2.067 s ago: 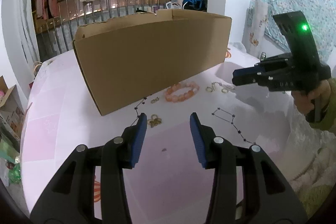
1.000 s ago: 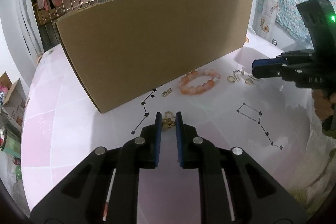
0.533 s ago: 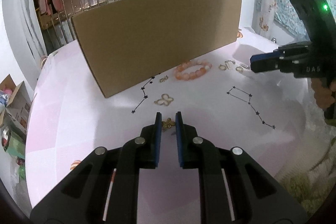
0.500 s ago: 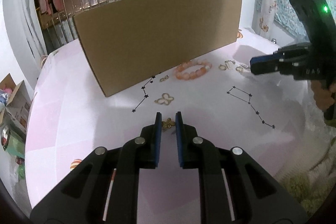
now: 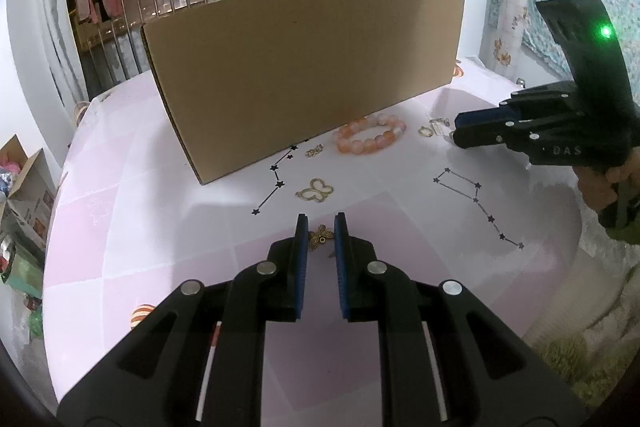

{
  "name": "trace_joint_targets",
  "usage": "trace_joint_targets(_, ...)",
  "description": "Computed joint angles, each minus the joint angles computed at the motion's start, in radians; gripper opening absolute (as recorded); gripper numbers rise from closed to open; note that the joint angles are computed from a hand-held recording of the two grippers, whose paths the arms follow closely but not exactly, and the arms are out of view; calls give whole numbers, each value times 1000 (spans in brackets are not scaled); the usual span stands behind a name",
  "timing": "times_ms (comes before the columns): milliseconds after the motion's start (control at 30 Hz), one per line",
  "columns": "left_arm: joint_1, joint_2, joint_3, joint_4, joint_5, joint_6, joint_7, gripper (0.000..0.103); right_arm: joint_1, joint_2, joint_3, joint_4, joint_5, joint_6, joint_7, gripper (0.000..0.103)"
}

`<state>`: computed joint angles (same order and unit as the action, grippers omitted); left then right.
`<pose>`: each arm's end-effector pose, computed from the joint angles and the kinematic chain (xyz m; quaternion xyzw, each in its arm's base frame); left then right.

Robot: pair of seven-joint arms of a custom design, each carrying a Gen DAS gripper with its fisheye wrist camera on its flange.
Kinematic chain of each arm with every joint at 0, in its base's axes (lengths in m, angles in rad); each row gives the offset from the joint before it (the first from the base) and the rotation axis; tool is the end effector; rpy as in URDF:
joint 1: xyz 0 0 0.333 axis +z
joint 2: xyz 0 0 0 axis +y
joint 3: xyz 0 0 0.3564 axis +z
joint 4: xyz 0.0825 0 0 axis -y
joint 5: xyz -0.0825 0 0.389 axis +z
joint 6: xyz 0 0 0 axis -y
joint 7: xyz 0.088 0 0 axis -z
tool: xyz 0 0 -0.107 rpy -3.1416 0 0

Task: Organize jewelry
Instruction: 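Close the left gripper on a small gold charm while the right gripper grasps a small ring, then carry both charms over the box and open both grippers inside it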

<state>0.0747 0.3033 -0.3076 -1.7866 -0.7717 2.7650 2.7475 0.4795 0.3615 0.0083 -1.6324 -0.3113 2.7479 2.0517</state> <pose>0.6844 -0.1073 0.4941 -0.3704 0.8309 -0.3647 0.1987 0.6381 0.3514 0.5332 -0.7297 0.5690 -0.2098 0.3158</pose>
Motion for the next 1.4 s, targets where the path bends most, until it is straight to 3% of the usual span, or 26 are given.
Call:
trace_joint_targets(333,5,4,-4,6,-3,-4,4,12,14,0,-16,-8,-31,23,6,12)
trace_joint_targets(867,25,-2,-10,5,-118,-31,131,12,27,-42,-37,-65,-87,72,80,12)
trace_joint_targets(1133,31,-62,-6,-16,-255,-52,245,12,40,-89,-52,-94,-179,117,174,12)
trace_joint_targets(1400,-2,-119,55,62,-444,-129,347,12,46,-106,-76,-24,-303,214,286,12)
